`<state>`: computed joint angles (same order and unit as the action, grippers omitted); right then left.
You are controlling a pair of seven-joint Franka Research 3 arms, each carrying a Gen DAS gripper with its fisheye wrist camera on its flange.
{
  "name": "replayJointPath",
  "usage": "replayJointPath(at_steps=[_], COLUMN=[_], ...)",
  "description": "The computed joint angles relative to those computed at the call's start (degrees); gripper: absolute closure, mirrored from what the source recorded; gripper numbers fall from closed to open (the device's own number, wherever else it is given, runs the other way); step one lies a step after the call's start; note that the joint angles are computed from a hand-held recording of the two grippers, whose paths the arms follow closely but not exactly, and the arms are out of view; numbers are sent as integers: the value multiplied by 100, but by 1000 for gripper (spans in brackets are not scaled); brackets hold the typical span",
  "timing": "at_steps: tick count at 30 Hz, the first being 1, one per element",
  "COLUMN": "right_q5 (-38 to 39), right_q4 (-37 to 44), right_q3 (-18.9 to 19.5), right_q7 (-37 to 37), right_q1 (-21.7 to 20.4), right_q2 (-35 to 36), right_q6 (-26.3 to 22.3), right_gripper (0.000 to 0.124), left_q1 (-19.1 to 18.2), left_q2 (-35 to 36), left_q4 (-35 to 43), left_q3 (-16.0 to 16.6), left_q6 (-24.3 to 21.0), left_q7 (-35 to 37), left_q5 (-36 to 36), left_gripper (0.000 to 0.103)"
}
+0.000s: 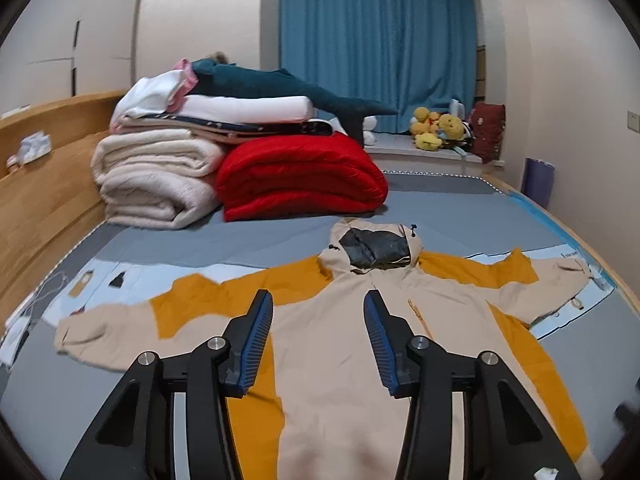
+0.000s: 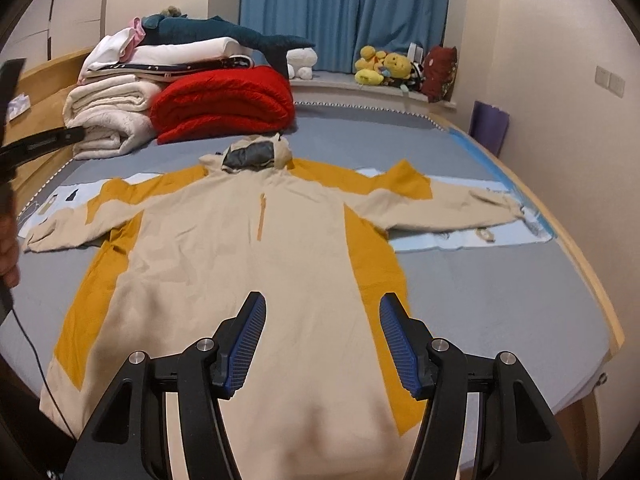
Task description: Fold large clothes
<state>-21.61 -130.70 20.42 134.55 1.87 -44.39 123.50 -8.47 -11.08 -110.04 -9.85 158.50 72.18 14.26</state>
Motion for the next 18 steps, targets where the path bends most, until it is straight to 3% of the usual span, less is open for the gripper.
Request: replayJointPath(at_steps=[2, 5, 9, 13, 16, 18], right_q5=[-75, -134, -385, -540, -811, -634], right_q4=[245, 619, 1519, 2220, 2173, 2269], right_q3=[8, -64, -143, -392, -562, -710], right_q7=[22, 67, 246, 32, 18, -30], right_q1=[-119, -175, -201, 87, 291, 472], right_q2=[286, 813, 2004, 2934, 3165, 3374], right_q6=[66, 286, 703, 1295, 1857, 1755], right_gripper=[64, 64, 64, 64, 64, 64], left_q1=[-5, 33, 120, 268, 396, 499], left_q2=[101, 390, 602, 761, 963, 1094], left_q4=[-24, 351, 570, 694, 834, 886], left_q3=[37, 51, 85, 141, 224, 273], left_q6=[-61, -731, -786, -869, -1078, -1183], left_q7=[76, -61, -98, -353, -502, -754], left_q5=[-73, -293, -345, -237, -355, -201], left_gripper=[64, 68, 68, 68, 69, 70])
